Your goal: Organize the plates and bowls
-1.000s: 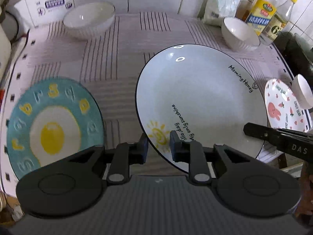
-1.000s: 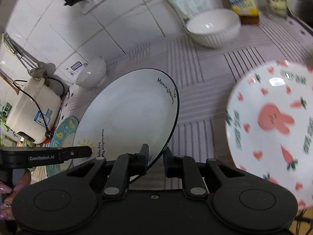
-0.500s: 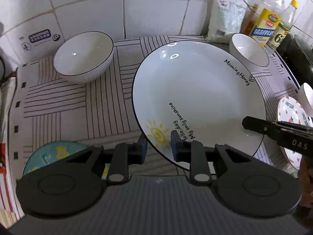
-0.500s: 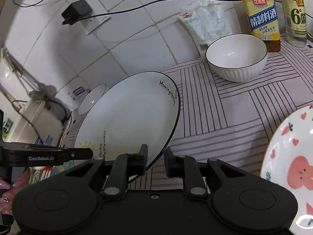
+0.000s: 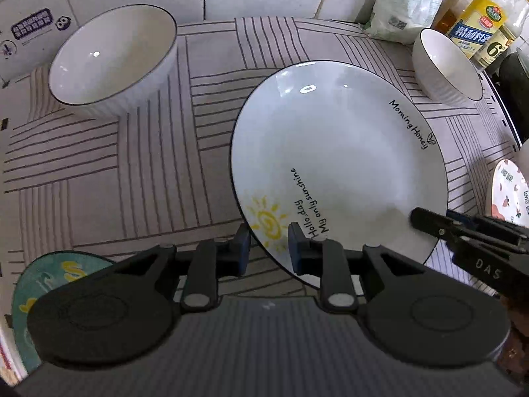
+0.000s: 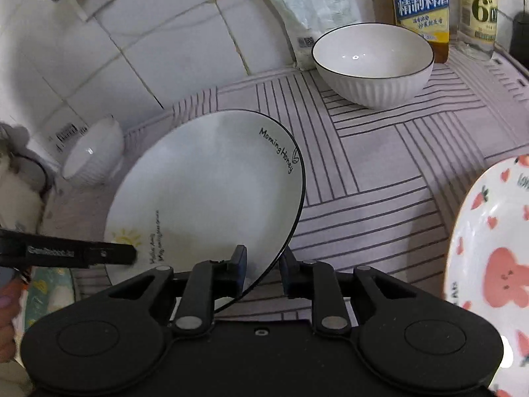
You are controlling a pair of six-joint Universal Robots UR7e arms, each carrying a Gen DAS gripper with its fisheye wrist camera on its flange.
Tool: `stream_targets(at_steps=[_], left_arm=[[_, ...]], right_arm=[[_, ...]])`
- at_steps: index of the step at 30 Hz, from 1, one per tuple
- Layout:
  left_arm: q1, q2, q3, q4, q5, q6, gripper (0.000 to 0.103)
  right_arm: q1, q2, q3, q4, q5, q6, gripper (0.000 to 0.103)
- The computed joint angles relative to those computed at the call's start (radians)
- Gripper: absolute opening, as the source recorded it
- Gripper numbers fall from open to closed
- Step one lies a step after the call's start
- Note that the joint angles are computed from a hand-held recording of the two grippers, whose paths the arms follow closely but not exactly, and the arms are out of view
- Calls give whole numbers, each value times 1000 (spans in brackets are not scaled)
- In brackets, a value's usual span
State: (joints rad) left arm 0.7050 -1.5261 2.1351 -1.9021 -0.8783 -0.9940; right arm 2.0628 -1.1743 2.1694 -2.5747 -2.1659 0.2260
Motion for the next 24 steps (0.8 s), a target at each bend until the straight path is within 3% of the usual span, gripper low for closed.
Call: stream_targets(at_steps=[1, 2, 3, 5, 6, 12, 16, 24], left_arm=[[-7, -5, -10, 29, 4, -12, 23], [-18, -13, -22, 68, 9, -30, 24], [-26, -19, -33, 98, 9, -46, 27], [-45, -38, -60, 173, -1, -87, 36], [-58, -49, -70, 209, 0, -106, 40], [-137, -79, -132, 442, 3, -205, 54], [-181, -98, -160, 540, -44, -209, 55], [-300, -171, -179, 690, -81, -335, 63]], right_arm=[[23, 7, -19, 33, -41, -3, 28], [43, 8, -35, 65, -68, -4, 36], [58, 5, -47, 90, -84, -2, 51], [80, -21, -51, 86, -78, -10, 65], [89, -36, -52, 83, -66, -11, 67], [142, -95, -77, 124, -49, 5, 71], [170, -118, -93, 130, -10, -54, 71], [237, -143, -147, 176, 80, -59, 71]])
